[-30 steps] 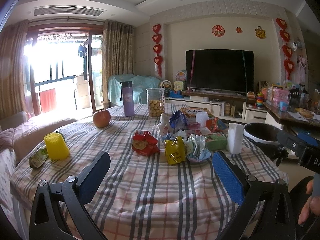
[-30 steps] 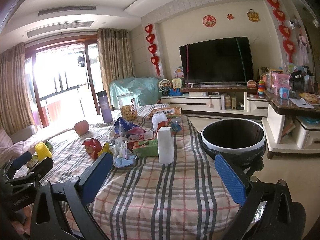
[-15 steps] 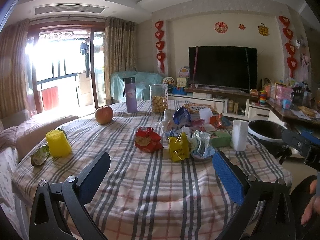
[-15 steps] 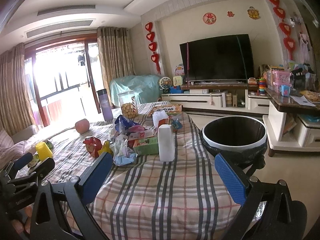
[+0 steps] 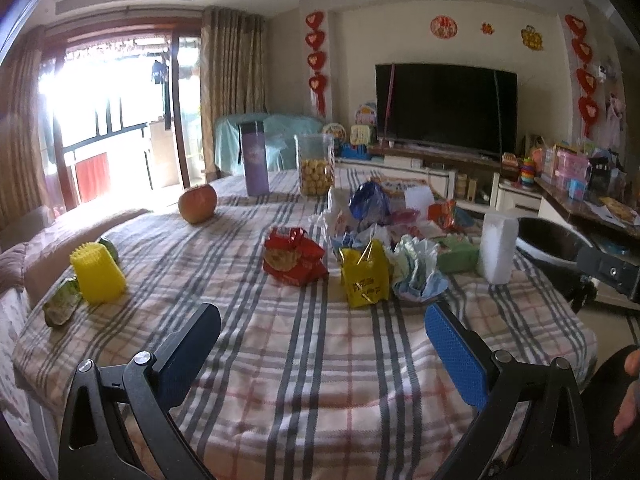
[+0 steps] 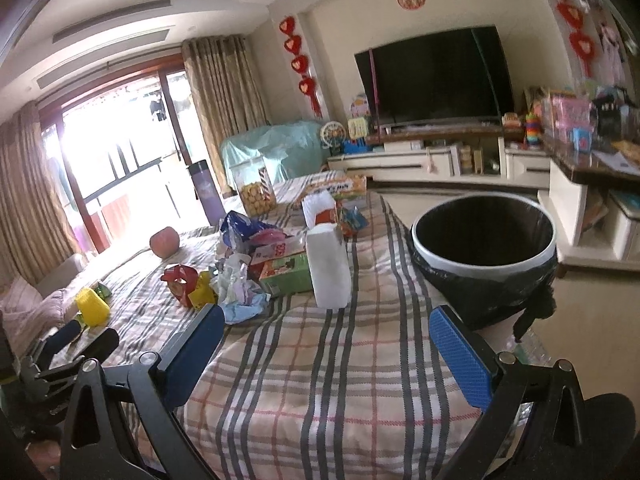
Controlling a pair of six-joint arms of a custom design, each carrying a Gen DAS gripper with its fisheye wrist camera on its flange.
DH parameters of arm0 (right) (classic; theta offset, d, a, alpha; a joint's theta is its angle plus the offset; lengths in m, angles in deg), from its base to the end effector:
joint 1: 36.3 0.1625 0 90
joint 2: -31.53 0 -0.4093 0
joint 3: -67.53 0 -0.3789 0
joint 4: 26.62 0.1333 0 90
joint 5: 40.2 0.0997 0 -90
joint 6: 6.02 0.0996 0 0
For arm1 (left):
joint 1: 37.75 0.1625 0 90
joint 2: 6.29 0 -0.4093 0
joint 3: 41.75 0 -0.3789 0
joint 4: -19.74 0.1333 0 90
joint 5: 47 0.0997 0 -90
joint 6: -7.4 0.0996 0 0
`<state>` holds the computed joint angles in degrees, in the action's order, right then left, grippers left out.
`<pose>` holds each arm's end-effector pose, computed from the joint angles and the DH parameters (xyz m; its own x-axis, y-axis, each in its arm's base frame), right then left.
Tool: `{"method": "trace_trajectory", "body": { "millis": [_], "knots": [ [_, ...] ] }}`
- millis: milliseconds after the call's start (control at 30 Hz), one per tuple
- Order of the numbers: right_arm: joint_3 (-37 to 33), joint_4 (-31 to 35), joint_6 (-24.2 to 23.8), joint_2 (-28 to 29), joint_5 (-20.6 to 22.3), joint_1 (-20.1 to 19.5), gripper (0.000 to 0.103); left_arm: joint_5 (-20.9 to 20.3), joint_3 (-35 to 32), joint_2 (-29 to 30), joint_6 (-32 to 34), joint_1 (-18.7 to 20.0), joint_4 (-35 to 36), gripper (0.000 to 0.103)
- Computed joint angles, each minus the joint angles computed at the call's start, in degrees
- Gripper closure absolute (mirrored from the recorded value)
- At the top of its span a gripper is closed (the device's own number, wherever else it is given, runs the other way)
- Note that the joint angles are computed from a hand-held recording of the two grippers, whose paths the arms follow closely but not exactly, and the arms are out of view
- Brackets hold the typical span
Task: Collect trash
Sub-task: 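Grasp the yellow snack bag with the left tool while the right tool grasps the white carton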
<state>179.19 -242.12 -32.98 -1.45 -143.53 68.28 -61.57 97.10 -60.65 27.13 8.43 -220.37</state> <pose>0.2469 -0.5109 0.0202 -0.7990 -0.3735 0.4712 -0.5997 0.5530 -0.5784 -0.0689 -0.4035 0.1985 -0.6489 -0.3342 -0.6835 0.5364 0.4363 -0.7225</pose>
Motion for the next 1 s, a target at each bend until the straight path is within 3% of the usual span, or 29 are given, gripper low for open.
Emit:
{"method": "trace_trajectory", "body": {
  "millis": [167, 233, 533, 767, 867, 1000],
  "knots": [
    [-2.9, 5.2, 1.1, 0.7, -0.4, -0.4, 0.000, -4.4, -1.8, -4.5, -7.8, 4.6, 14.4, 0.000],
    [-4.3, 7.3, 1.4, 1.2, -0.8, -0.5, 0.000, -5.9, -3.5, -5.6, -8.0, 6.4, 17.9, 0.000],
    [-11.5, 14.5, 2.0, 4.4, -3.9, -0.8, 0.002, -10.9, -12.2, -4.3, -2.7, 13.1, 20.5, 0.001],
    [-17.0, 20.7, 3.4, 6.6, -6.1, -1.4, 0.013, -17.0, -16.8, -5.2, -6.5, 17.3, 31.4, 0.001],
    [-19.0, 23.5, 4.3, 7.2, -6.4, -1.6, 0.022, -18.7, -18.8, -5.2, -7.6, 18.6, 36.3, 0.008],
    [-20.9, 25.7, 4.7, 8.1, -6.1, -1.7, 0.037, -21.6, -21.0, -5.8, -9.7, 20.1, 43.7, 0.032]
  ]
}}
